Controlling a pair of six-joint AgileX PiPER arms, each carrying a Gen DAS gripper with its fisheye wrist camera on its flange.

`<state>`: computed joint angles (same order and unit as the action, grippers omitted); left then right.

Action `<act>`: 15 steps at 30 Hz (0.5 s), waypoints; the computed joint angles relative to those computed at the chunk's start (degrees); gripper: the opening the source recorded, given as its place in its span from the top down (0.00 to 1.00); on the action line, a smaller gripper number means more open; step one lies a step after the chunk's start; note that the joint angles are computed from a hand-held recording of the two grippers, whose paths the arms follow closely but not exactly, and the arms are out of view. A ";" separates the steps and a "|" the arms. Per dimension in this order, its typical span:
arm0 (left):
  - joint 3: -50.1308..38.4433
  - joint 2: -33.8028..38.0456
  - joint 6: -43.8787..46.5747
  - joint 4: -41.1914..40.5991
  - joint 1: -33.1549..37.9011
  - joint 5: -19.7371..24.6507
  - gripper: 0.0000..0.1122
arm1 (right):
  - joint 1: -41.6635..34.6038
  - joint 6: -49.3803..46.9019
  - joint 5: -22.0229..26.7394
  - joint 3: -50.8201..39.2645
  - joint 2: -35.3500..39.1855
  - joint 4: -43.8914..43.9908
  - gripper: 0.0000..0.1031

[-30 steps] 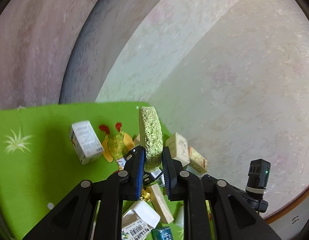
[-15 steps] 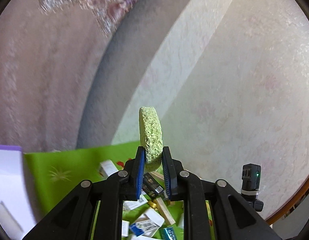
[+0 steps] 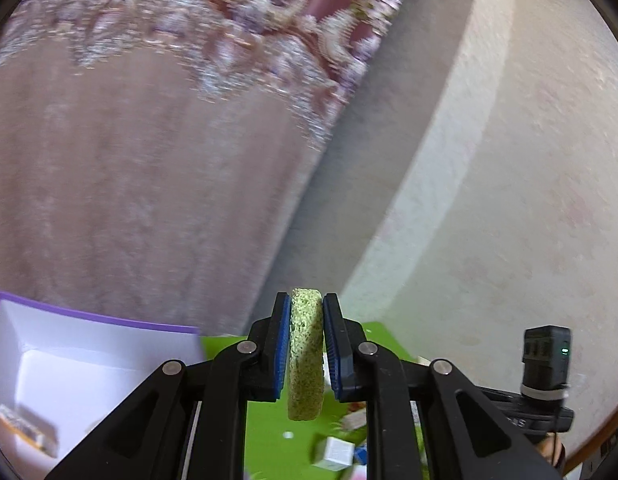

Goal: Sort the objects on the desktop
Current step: 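Carry the sponge and white barcode box over the purple-rimmed box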

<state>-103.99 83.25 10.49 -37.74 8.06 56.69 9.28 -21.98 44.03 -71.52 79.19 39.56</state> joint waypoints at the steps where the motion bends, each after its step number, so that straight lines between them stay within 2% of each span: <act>1: 1.01 -0.69 -0.42 1.07 1.12 -0.22 0.85 | 0.88 0.14 0.54 -2.03 1.34 -0.02 0.58; 8: 6.30 -4.29 -0.61 1.33 10.61 -0.34 0.85 | 8.74 2.41 2.61 -14.81 10.90 -2.17 0.58; 11: 7.69 -4.71 0.18 0.49 13.10 -0.45 0.85 | 13.23 4.55 1.53 -15.53 12.05 -4.16 0.58; 15: 8.44 -4.78 1.15 -0.83 14.83 -0.51 0.85 | 16.99 3.82 0.53 -16.17 14.52 -2.37 0.58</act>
<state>-95.55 78.47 11.63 -38.57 22.89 56.19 26.27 -18.16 44.56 -87.69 93.71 37.19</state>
